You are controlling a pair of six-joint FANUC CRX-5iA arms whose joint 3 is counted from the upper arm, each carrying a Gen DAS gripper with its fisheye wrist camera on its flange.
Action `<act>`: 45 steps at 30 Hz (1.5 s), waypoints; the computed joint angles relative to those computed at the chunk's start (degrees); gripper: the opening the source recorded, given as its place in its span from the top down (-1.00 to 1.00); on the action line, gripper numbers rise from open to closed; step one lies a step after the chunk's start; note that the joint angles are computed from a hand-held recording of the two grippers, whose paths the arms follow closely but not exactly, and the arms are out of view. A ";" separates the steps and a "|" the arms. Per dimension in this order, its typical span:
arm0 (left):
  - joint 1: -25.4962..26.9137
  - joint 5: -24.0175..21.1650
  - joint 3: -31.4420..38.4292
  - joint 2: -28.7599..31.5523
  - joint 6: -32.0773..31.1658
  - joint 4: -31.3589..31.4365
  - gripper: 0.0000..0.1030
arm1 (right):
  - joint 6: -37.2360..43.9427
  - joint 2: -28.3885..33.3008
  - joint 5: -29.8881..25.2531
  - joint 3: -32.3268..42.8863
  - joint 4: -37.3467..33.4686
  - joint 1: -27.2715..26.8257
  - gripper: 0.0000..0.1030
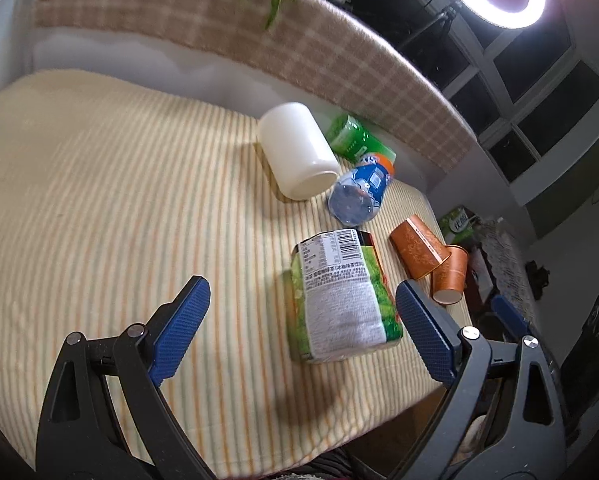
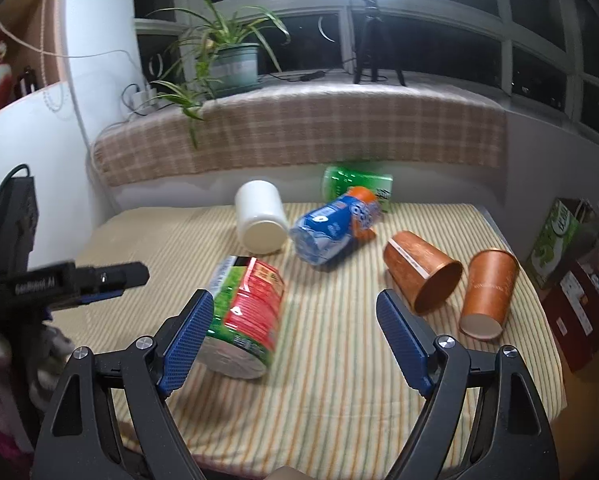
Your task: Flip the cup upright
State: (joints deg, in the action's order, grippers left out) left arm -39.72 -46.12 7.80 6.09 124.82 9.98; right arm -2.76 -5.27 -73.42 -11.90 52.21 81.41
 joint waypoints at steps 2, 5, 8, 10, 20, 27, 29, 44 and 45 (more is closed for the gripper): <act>1.07 0.32 -0.41 1.09 -3.03 4.28 -0.86 | -0.71 -0.51 -0.83 -0.64 -0.24 0.14 -0.63; 2.11 0.78 -1.07 2.56 -5.98 9.74 -0.86 | -1.97 -1.20 -1.90 -1.48 -0.87 0.38 -0.63; 2.77 0.86 -1.29 4.19 -8.37 14.37 -0.86 | -3.13 -1.89 -2.93 -2.32 -1.57 0.71 -0.63; 3.15 1.29 -2.01 5.02 -10.88 18.49 -0.86 | -3.74 -2.31 -3.59 -2.80 -2.04 0.92 -0.63; 2.80 -1.07 1.97 9.89 -12.34 21.90 -0.86 | -6.38 -4.17 -4.80 -4.82 -3.71 0.98 -0.63; 2.20 -2.86 4.54 12.31 -12.24 22.11 -0.86 | -7.09 -4.79 -4.66 -5.53 -4.49 0.81 -0.63; 2.17 -3.42 5.33 12.95 -11.97 21.84 -0.86 | -7.35 -4.89 -4.66 -5.68 -4.59 0.83 -0.63; 1.65 -4.85 7.55 15.17 -10.90 20.53 -0.57 | -7.82 -4.99 -4.89 -5.88 -4.99 0.57 -0.63; 1.54 -4.83 7.71 15.12 -10.74 19.99 -0.57 | -7.76 -4.93 -4.90 -5.83 -4.98 0.56 -0.63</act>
State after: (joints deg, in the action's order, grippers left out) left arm -38.18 -50.95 15.52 21.21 114.08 29.97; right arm -10.52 -10.20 -78.32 -17.73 47.24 81.97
